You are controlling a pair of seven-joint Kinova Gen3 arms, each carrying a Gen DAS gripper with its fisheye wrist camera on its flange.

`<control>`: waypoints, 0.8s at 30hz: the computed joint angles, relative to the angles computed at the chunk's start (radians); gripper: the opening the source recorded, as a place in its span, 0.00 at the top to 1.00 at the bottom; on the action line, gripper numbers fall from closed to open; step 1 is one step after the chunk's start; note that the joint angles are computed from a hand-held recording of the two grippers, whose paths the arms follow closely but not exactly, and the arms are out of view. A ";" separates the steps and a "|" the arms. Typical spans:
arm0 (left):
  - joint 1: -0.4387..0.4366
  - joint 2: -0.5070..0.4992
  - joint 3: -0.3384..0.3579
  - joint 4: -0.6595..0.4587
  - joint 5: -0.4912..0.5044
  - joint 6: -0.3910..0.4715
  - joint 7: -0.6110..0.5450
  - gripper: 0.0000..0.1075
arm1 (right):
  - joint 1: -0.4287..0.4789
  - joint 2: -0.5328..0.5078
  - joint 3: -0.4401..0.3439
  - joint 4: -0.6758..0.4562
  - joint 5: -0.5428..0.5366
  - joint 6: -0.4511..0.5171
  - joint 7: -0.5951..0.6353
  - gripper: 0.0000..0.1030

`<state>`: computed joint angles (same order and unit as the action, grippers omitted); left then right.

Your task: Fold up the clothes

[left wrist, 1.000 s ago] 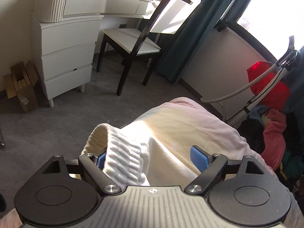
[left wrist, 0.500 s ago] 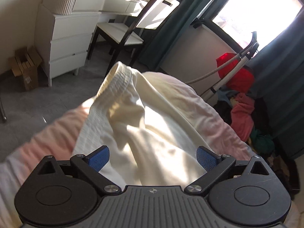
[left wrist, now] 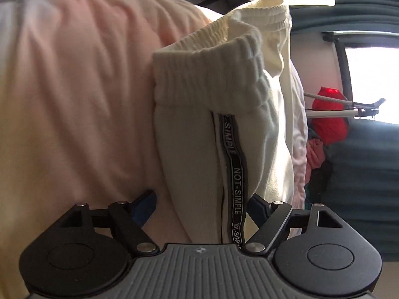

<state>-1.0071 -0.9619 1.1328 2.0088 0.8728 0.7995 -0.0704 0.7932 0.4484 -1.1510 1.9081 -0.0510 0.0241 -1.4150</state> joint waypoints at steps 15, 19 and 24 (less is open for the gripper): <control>0.053 -0.199 -0.085 -0.034 -0.142 0.053 0.089 0.78 | -0.448 0.103 0.353 -0.382 0.284 0.267 -0.492 0.21; 0.079 -0.286 -0.141 -0.025 -0.152 0.106 0.125 0.78 | -0.633 0.191 0.484 -0.558 0.422 0.349 -0.655 0.25; 0.113 -0.328 -0.164 0.054 -0.095 0.072 0.134 0.79 | -0.848 0.285 0.690 -0.762 0.499 0.471 -0.842 0.66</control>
